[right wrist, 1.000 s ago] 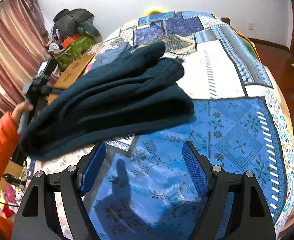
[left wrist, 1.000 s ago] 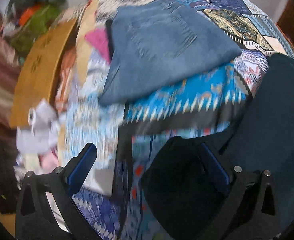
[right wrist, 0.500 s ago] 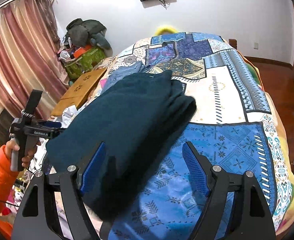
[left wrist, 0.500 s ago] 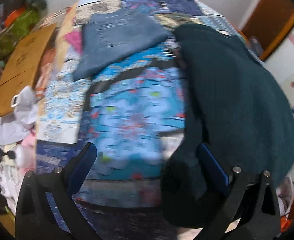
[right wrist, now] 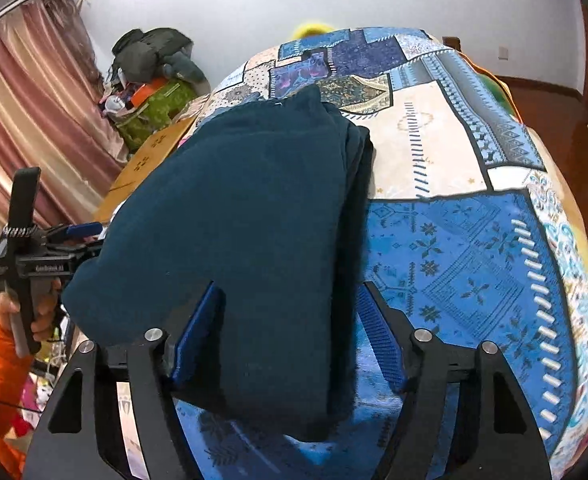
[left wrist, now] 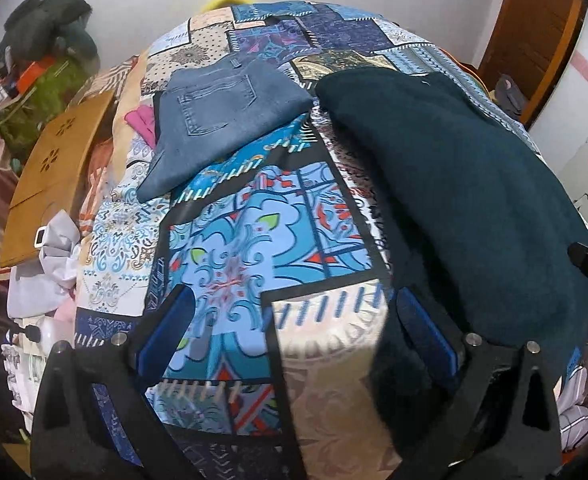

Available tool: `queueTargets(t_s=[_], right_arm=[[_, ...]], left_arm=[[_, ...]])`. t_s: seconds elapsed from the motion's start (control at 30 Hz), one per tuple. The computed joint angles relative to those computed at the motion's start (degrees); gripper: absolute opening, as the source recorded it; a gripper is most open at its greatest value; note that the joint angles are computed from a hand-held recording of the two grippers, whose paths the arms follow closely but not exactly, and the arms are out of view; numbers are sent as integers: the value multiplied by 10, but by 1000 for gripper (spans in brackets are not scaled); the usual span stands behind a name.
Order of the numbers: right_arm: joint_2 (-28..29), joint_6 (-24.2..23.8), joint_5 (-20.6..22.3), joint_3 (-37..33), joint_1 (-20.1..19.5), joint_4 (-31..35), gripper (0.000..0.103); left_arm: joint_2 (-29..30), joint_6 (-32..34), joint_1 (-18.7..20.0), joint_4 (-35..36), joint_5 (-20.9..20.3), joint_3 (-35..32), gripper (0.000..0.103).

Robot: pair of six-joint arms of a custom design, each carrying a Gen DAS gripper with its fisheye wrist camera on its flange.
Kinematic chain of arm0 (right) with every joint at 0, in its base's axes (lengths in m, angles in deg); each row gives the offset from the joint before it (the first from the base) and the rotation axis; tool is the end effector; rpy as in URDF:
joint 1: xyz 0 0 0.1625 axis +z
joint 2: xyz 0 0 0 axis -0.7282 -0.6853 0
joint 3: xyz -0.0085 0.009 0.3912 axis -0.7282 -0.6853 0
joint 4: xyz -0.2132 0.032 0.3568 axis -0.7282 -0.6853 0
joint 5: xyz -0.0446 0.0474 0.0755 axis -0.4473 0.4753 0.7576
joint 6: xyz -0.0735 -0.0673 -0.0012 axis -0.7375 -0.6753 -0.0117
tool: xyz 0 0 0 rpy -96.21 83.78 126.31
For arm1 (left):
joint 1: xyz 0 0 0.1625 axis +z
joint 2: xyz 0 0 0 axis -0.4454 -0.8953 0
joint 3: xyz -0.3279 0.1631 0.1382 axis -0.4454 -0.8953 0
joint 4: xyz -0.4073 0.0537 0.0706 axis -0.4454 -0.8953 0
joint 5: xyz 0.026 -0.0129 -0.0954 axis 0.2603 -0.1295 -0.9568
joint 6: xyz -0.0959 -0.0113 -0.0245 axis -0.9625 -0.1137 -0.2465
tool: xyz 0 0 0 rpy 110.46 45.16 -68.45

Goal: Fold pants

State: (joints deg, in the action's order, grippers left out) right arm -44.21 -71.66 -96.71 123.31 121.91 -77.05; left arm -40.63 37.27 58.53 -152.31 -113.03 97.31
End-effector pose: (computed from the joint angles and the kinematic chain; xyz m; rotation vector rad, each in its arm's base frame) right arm 0.0497 -0.2808 0.3587 0.2304 -2.5392 0.9708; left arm -0.3583 -0.4493 0.1203 0.9187 2.3582 -0.2991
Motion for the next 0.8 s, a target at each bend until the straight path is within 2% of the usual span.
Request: queueTargets(t_s=[0.1, 0.23, 0.4, 0.5, 0.63, 0.7, 0.77, 0.8], right_arm=[[18, -9, -40, -19, 37, -12, 61], [41, -17, -36, -48, 43, -23, 61], [117, -31, -32, -94, 48, -78, 61], [160, -35, -26, -120, 45, -95, 61], [216, -41, -16, -166, 35, -75, 52], [245, -39, -13, -189, 30, -64, 46], [270, -33, -11, -212, 24, -46, 39], [284, -33, -12, -222, 22, -38, 36]], left_arm=[[3, 8, -2, -3, 29, -10, 103], [17, 26, 5, -24, 23, -41, 103], [71, 54, 18, -43, 13, -115, 103], [116, 73, 30, -50, -7, -168, 103], [175, 80, 46, -26, -30, -233, 103], [204, 85, 57, -8, -53, -266, 97], [232, 81, 67, 24, -84, -303, 79], [240, 82, 72, 33, -102, -314, 75]])
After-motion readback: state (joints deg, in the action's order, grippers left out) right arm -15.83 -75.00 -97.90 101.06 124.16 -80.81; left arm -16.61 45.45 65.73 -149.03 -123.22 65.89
